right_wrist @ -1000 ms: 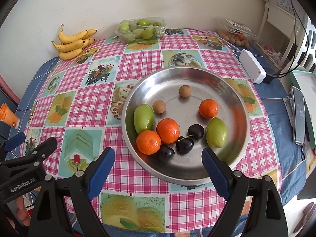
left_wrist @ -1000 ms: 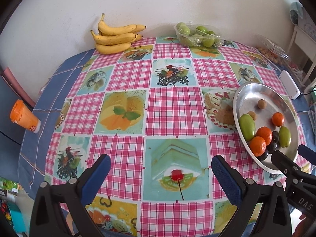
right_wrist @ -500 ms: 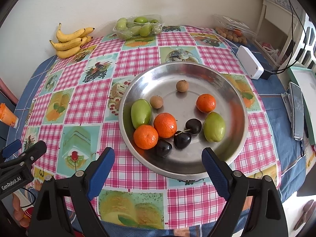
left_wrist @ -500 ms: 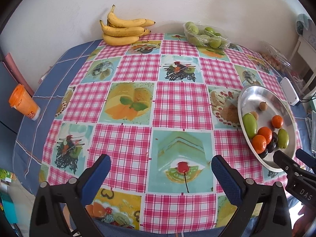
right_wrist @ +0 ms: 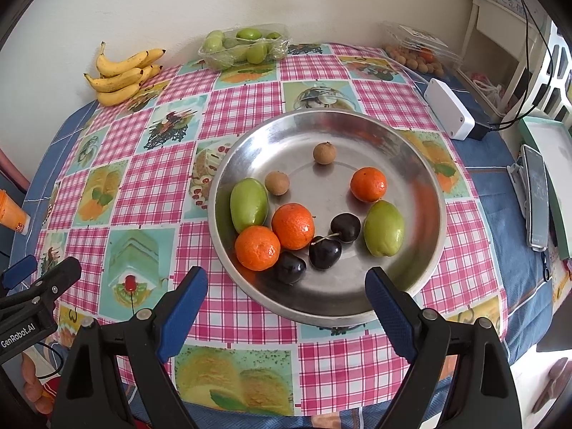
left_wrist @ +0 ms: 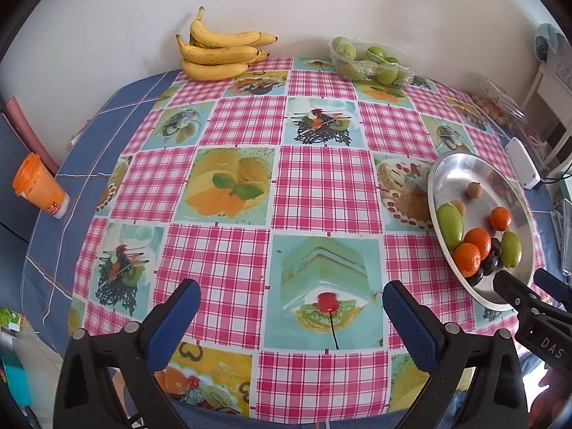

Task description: Organize fruits

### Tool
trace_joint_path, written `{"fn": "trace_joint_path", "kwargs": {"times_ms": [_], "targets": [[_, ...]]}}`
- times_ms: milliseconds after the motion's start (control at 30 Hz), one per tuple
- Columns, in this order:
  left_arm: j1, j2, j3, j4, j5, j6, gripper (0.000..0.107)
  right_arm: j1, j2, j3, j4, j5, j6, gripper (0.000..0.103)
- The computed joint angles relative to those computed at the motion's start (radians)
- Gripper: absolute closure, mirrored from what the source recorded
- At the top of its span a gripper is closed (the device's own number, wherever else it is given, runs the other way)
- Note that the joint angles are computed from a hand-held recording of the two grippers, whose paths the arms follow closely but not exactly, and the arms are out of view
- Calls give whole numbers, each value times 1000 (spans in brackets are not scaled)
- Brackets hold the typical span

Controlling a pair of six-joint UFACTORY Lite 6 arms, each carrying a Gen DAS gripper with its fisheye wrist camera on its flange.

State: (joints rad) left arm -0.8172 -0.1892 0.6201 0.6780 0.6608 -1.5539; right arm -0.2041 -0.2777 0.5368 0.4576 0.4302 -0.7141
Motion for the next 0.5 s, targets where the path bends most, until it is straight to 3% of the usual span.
{"fn": "trace_joint_path", "kwargs": {"times_ms": [500], "targets": [[8,11,2,-9,-9,8,4,-5,22,9,-15,-1,15,13]]}}
